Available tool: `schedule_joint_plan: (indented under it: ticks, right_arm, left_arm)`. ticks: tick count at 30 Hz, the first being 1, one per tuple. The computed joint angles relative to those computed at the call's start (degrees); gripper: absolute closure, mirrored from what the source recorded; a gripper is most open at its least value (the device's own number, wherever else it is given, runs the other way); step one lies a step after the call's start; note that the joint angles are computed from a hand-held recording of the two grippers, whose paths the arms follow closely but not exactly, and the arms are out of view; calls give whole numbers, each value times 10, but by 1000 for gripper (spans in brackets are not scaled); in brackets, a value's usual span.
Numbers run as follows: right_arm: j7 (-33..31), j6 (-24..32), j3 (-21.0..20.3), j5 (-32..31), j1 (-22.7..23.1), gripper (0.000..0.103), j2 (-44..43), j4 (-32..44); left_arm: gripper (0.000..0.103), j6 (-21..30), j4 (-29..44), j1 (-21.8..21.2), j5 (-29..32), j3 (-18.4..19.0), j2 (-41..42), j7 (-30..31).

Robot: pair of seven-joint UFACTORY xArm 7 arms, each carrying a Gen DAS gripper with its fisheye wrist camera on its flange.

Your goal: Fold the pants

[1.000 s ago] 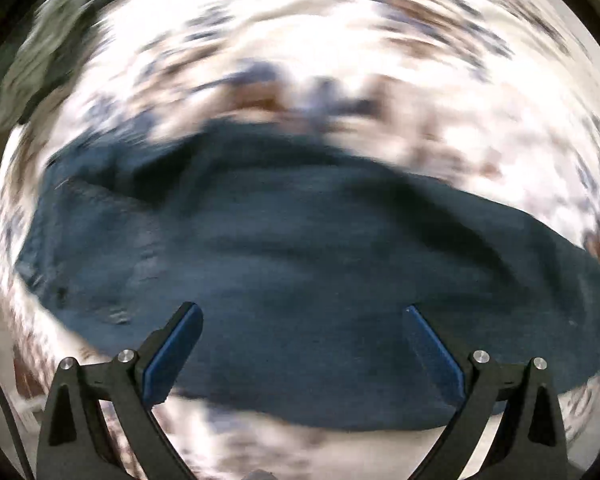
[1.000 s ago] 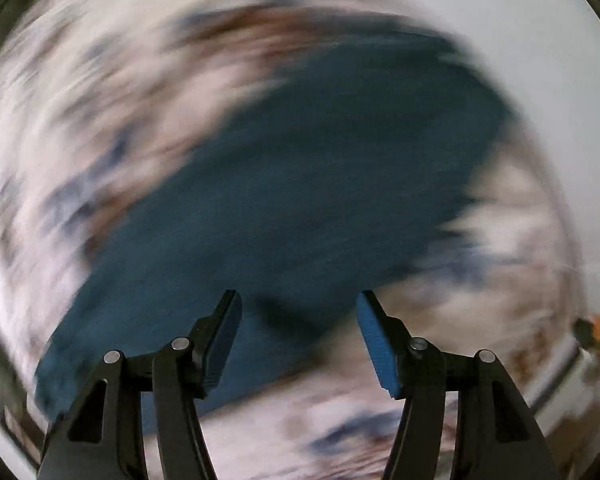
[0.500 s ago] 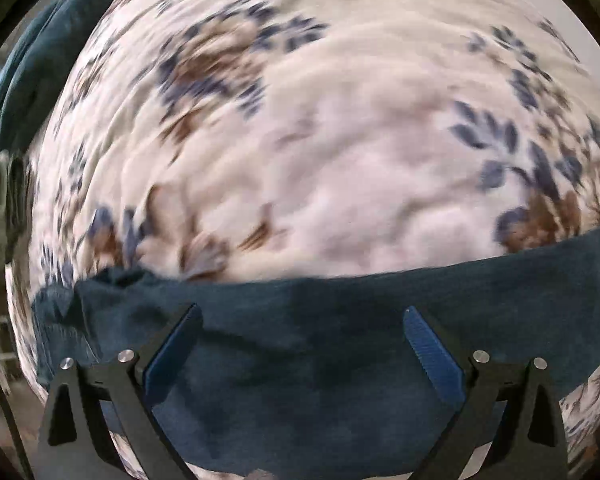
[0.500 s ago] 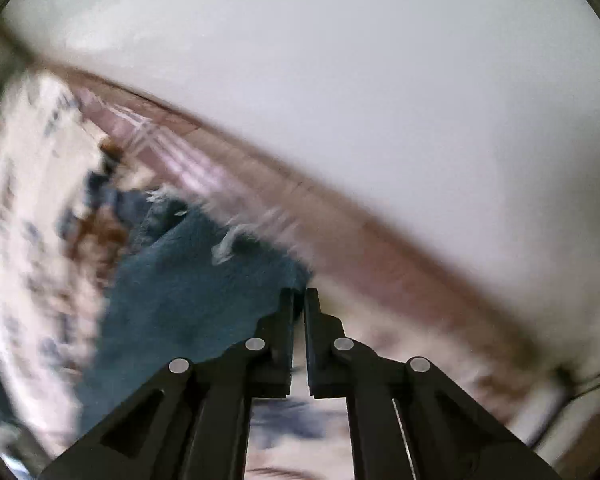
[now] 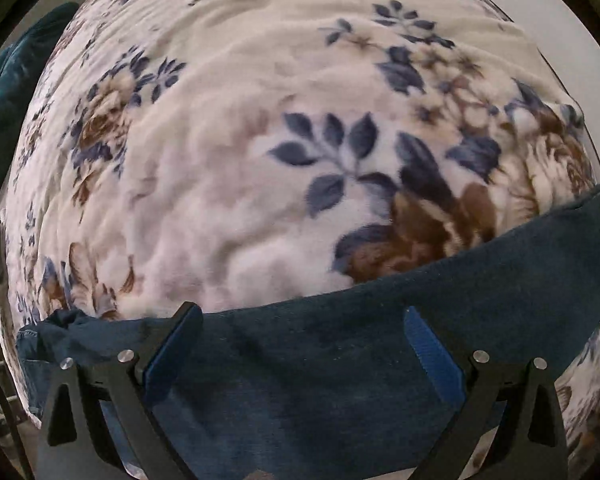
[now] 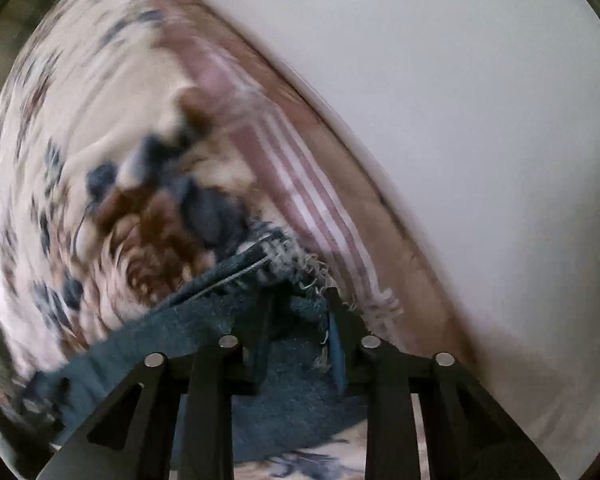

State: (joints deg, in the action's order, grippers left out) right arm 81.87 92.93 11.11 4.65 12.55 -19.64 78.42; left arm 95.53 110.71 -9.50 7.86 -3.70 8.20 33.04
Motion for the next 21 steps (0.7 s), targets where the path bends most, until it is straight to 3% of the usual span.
schedule_joint_plan:
  ticks: [3,5,7,11,12,13,16,19,21]
  right_arm:
    - [-4,48,52,-106,17,80,54,133]
    - [-34,50,64,-130,40,80,76,181]
    - [-52,43,54,-89,58,79,71,168]
    - [-6,14,33,-29,54,77,3,56]
    - [11,18,40,-45,47,90,-6,50]
    - [21,36,48,-71,39,95,-4,59]
    - [17,113,58,-131,26,95,35,118]
    - [10,132,44,-139,20,93,38,139]
    - [10,105,29,-115,18,81,20,112]
  left_arm:
    - [0,-4,-26,1,2,0,-15,0]
    - [0,6,-25,7,6,5,-5,2]
    - [0,19,-12,10,2,7,8,-7]
    - [0,20,-28,9,-2,4,-10,-14]
    - [0,14,-31,11,-2,5,-9,-9]
    - [0,14,-31,12,-2,4,-10,-5]
    - [0,12,-43,11,-3,2,-21,-6]
    - [0,14,-10,14,-1,6,12,-3]
    - [0,19,-4,14,-2,6,17,-7]
